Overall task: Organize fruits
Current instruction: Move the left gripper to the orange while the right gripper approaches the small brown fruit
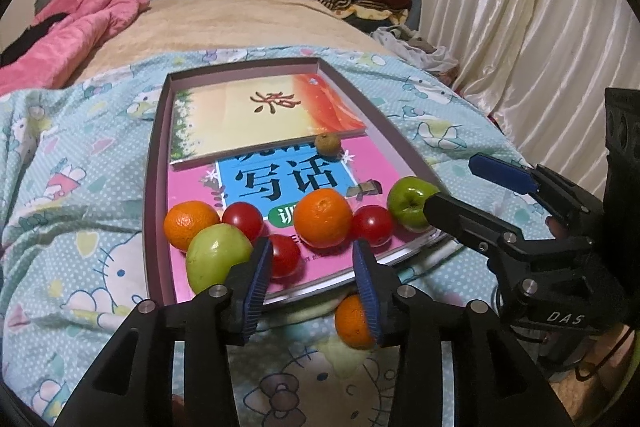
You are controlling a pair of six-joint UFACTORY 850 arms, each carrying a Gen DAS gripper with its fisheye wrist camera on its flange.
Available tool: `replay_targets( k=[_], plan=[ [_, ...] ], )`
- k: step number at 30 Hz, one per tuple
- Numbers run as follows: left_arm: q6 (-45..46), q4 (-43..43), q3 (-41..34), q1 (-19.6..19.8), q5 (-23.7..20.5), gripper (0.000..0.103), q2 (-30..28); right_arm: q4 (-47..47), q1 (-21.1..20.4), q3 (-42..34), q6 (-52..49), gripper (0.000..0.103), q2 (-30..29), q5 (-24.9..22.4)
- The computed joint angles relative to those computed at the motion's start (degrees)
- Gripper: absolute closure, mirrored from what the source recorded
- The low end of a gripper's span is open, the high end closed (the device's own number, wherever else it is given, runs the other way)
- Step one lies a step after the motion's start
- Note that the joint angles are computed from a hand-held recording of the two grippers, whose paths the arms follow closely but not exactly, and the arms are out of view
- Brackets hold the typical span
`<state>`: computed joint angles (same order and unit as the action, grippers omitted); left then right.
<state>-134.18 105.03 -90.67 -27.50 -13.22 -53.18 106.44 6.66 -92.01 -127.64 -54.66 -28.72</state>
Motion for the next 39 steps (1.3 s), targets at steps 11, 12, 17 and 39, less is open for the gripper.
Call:
replay_targets(
  k=[11,12,17,39],
  plan=[
    [-1.55,2.13,1.48,-0.6,-1.13,0.043,1.38,1.7,-1.06,2.07,0.06,0.021,1.68,-1.45],
    [-1.24,1.83,1.57,-0.65,-1.33,0.043,1.45,1.77,-1.09,2.21,0.07,0.021,1.8,-1.5],
    [-2.77,3.29,2.36,-0.85,-1.77,0.038,2.06,2.16,-1.42,3.12,0.06,0.019,2.47,-2.12],
    [-13.57,9.43,9.65,-0.79,-2.57,0.028,6.93,-1.72,-0.4,7.66,2.68,0.019,5.88,2.49]
  ],
)
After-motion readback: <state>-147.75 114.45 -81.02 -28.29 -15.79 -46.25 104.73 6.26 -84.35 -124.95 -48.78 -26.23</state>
